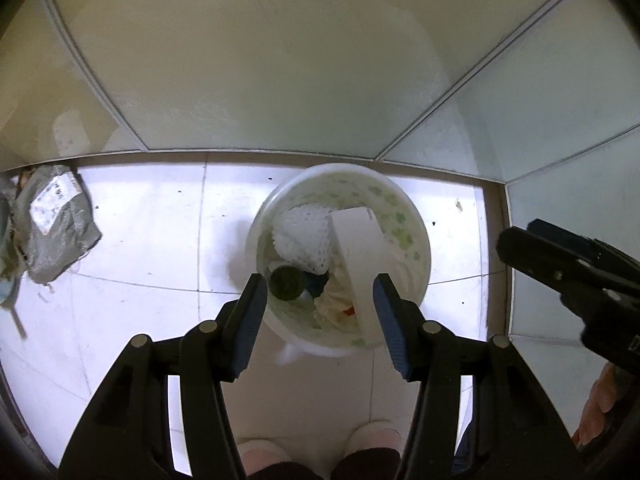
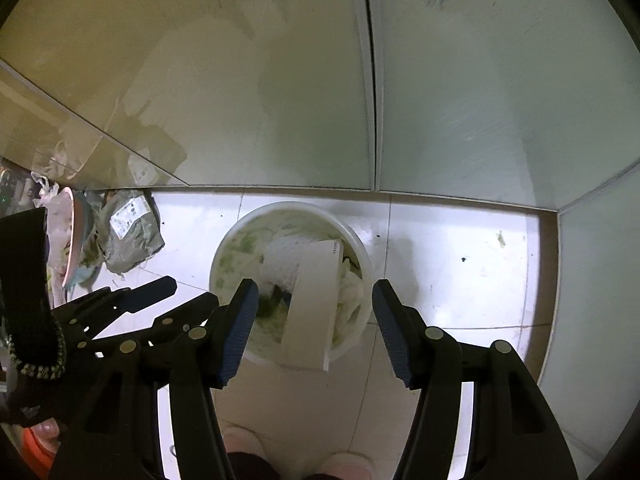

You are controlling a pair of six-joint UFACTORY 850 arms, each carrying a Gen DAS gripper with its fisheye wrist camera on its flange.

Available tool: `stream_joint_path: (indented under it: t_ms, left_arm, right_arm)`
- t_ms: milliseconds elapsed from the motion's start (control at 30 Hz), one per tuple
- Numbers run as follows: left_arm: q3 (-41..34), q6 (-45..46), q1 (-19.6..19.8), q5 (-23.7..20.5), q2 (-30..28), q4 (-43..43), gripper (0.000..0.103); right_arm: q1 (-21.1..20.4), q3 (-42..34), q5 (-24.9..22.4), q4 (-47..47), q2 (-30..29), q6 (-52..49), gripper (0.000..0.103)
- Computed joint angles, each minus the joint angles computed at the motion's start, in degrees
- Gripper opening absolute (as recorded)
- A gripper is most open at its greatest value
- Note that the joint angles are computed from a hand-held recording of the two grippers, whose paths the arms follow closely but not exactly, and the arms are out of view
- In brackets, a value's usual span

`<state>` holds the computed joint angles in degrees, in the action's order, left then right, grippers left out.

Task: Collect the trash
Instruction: 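Open both grippers to drop the bottle and card into the bucket, then raise both tools back up toward the newspaper-covered counter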

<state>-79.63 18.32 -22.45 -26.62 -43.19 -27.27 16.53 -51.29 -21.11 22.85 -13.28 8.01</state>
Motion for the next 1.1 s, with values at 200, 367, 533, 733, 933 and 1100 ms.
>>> stream_joint_path:
  t_ms: [200, 367, 533, 733, 933, 1100]
  left_arm:
    - [1.37, -6.40, 0.38, -4.91, 7.89, 5.42, 0.054]
    - [0.05, -11.80, 0.27, -11.52, 15.09, 10.59, 0.054]
    - [-4.85, -14.57, 0.56, -20.33, 20.49, 12.48, 0.054]
    - [-15.80, -16.22, 1.24, -29.99, 23.67, 14.06, 0.054]
    - [-30.01, -15.68, 1.95, -36.59, 23.99, 15.09, 0.054]
    - [-43.37, -12.83, 3.01, -40.20, 22.42, 14.31, 0.054]
  right_arm:
    - [0.46, -2.25, -8.03, -6.94, 5.54, 8.58, 0.056]
    - [1.10, -6.79, -18.57, -12.87, 11.33, 15.33, 0.056]
    - [1.24, -13.51, -28.42, -15.98, 15.56, 19.43, 0.056]
    - [1.55, -25.67, -38.72, -20.31, 17.43, 24.77, 0.056]
    - [3.80, -39.55, -45.66, -27.01, 16.51, 30.37, 0.056]
    - [7.73, -51.11, -50.35, -36.21, 14.66, 35.33, 0.056]
